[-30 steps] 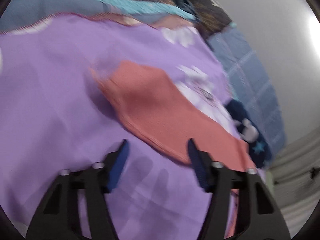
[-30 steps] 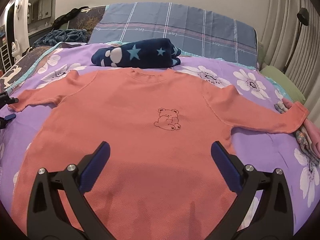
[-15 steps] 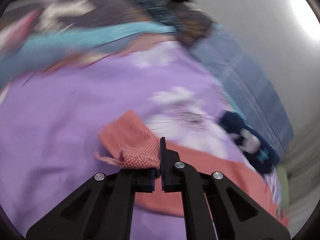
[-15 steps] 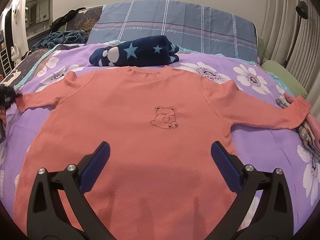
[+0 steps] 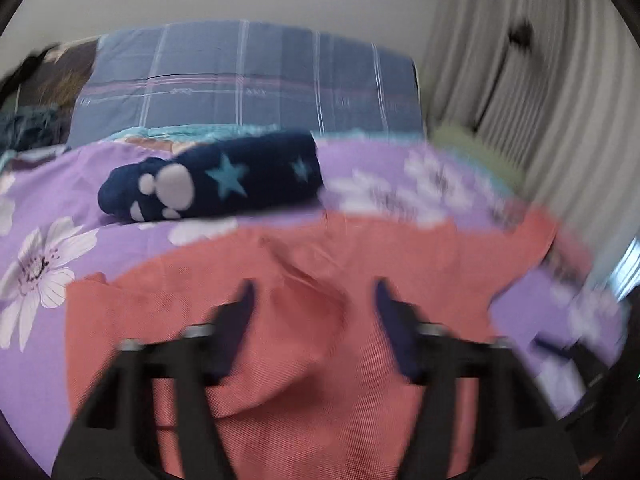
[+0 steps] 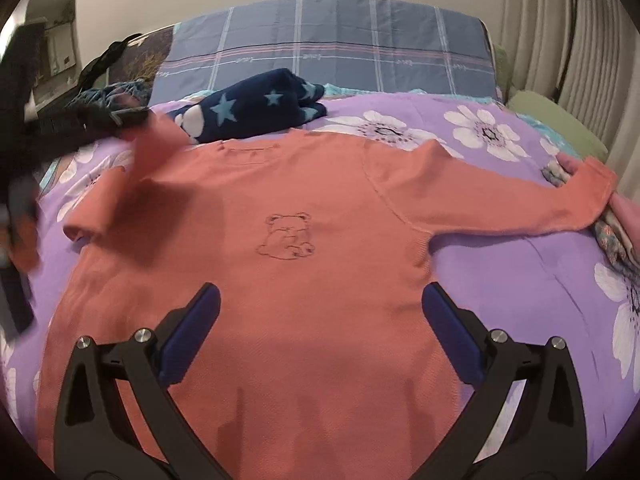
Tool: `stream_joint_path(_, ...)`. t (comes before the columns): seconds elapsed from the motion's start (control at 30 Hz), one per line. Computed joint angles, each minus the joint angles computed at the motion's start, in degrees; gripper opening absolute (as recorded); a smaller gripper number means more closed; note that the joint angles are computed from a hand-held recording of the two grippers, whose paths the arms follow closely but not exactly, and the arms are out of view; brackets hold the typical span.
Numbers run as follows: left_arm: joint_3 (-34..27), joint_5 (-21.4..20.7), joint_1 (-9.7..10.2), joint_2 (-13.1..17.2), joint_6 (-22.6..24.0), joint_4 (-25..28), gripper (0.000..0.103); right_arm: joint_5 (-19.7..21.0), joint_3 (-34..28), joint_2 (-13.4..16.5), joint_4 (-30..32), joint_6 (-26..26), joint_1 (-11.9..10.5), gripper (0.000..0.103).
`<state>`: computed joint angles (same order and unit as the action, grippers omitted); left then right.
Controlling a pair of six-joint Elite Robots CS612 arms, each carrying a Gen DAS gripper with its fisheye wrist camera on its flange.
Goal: Fold small clothes
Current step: 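Grasp the sweater sleeve with the left gripper and fold it across the body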
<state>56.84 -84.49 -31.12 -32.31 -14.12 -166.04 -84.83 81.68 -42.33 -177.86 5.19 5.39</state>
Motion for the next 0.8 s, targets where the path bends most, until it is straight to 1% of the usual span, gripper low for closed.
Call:
stream_joint_path(0.07, 0.7, 0.76, -0.49, -0.17, 2.32, 1.78, 0.067, 0.57, 0.24, -0.01, -0.09, -0.51, -0.49, 0.101)
stream_joint_path(0.1, 1.81, 2.12, -0.71, -0.69, 2.79, 2.61, 0.069, 1.2, 0.15, 0.05, 0.28, -0.92, -0.74, 0.101)
stream_joint_path(0.13, 4.05, 3.48, -0.74, -1.64, 2.67, 2.1, 0.071, 2.11, -0.1, 0.18, 0.85, -1.27, -1.02, 0.101)
stream_joint_path(0.17, 5.49, 4.64, -0.79, -2.35, 2.29, 1.94, 0.072, 3.93, -0.75, 0.41, 2.15, -1.63, -1.39, 0.101)
stream_joint_path(0.2, 7.11, 5.82, -0.7, -3.11, 1.55, 1.71, 0.075, 6.43, -1.65, 0.8, 3.29, -1.8, -1.79, 0.101)
stream_joint_path(0.23, 8.46, 6.66, -0.42, -3.8, 0.76, 1.54, 0.082, 8.32, -2.35, 1.13, 3.97, -1.8, -2.06, 0.099)
stream_joint_path(0.27, 10.68, 8.0, -0.05, -4.87, -0.43, 1.13, 0.084, 11.17, -3.87, 1.81, 5.59, -1.71, -2.32, 0.089)
stream_joint_path(0.3, 11.13, 8.79, 0.23, -5.08, -1.02, 1.5, 0.085, 13.97, -5.5, 2.46, 7.61, -1.65, -2.53, 0.083)
stream_joint_path(0.33, 12.45, 10.26, 0.44, -5.73, -1.78, 1.9, 0.085, 16.63, -6.79, 3.0, 9.26, -1.61, -2.72, 0.07)
stream_joint_path(0.37, 12.84, 11.92, 0.58, -5.96, -2.29, 2.82, 0.085, 20.88, -9.07, 4.02, 12.08, -1.66, -2.98, 0.058)
stream_joint_path(0.43, 14.46, 16.3, 0.85, -6.67, -3.54, 4.94, 0.085, 28.16, -13.96, 6.43, 17.1, -2.31, -3.19, 0.047)
stream_joint_path(0.5, 15.06, 17.85, 1.25, -6.94, -5.64, 6.92, 0.085, 31.67, -17.8, 8.54, 20.15, -3.15, -2.99, 0.047)
stream_joint_path(0.6, 15.22, 17.08, 2.33, -6.85, -9.13, 7.89, 0.085, 31.83, -24.06, 11.78, 26.51, -2.71, -2.25, 0.047)
stream_joint_path(0.67, 15.26, 16.27, 2.7, -6.69, -9.8, 7.4, 0.085, 32.75, -27.53, 13.75, 30.09, -2.33, -1.97, 0.047)
stream_joint_path(0.7, 15.03, 15.9, 2.89, -6.51, -9.95, 7.45, 0.085, 33.01, -28.61, 14.44, 30.59, -2.09, -1.88, 0.047)
stream_joint_path(0.8, 13.72, 14.97, 3.38, -5.71, -10.79, 8.91, 0.086, 34.23, -31.56, 16.35, 29.38, -1.01, -1.57, 0.049)
